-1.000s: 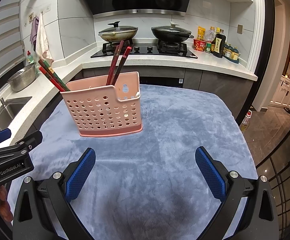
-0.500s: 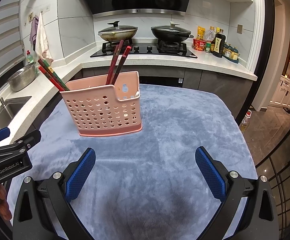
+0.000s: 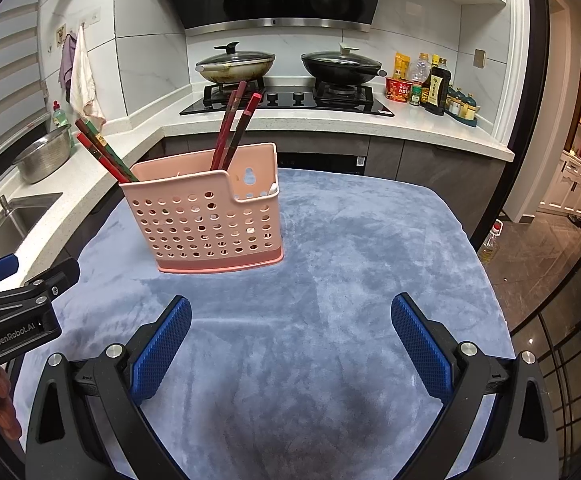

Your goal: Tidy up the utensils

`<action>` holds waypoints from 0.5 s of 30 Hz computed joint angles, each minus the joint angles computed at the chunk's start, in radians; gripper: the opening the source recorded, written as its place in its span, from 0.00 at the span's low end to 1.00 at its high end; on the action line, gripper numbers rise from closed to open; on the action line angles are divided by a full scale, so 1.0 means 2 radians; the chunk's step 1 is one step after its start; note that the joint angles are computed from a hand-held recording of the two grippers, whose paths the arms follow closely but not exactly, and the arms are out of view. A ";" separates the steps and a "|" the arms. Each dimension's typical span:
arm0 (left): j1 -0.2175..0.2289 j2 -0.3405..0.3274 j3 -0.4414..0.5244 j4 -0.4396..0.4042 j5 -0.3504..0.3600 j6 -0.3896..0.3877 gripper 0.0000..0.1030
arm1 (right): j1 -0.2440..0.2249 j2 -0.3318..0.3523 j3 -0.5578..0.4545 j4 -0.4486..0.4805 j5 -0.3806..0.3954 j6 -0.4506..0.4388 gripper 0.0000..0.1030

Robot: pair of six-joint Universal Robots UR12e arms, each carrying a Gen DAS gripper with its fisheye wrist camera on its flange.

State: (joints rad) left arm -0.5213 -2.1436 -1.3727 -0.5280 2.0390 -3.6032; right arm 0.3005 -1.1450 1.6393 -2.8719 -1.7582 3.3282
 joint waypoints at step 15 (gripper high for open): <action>-0.001 -0.001 0.004 -0.015 -0.020 -0.005 0.93 | 0.003 0.002 -0.004 0.009 0.005 0.004 0.94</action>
State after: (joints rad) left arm -0.5227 -2.1446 -1.3641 -0.5582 1.9998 -3.6124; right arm 0.3062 -1.1408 1.6316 -2.8541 -1.7485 3.3355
